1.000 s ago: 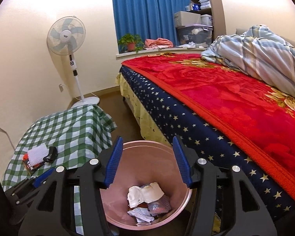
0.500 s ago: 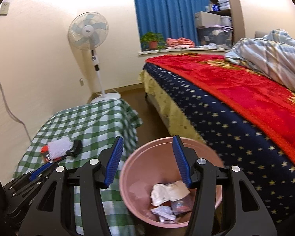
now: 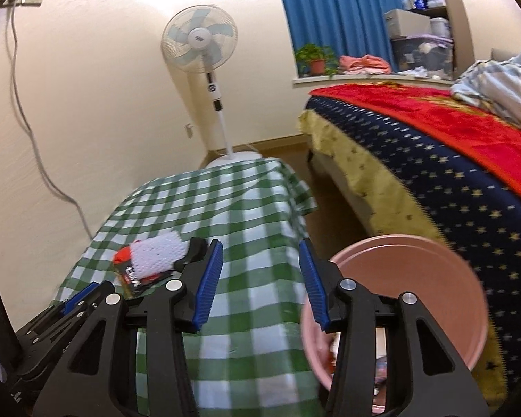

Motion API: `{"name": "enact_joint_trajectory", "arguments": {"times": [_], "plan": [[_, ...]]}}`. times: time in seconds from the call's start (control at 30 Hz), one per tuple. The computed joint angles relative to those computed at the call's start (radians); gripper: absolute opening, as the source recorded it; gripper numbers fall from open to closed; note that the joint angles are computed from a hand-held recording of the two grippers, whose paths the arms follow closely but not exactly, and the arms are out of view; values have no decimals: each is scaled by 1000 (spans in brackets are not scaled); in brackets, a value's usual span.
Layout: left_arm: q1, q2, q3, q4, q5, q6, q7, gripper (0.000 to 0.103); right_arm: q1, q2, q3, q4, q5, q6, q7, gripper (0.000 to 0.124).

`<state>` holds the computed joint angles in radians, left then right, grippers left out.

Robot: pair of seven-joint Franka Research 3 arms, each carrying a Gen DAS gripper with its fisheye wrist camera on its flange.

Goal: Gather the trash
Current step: 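Move both open tools back to the red bag and dark wrapper on the bed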

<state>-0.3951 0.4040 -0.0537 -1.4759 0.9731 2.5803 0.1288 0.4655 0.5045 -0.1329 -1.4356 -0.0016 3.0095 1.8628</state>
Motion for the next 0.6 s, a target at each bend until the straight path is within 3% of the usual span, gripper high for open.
{"name": "enact_joint_trajectory", "arguments": {"times": [0.17,0.6], "plan": [[12,-9,13,-18,17,-21,-34,22,-38,88,79,121,44,-39,-71,46],[60,32,21,4,-29,-34,-44,22,-57,340,136,499,118,-213,-159,46]]}}
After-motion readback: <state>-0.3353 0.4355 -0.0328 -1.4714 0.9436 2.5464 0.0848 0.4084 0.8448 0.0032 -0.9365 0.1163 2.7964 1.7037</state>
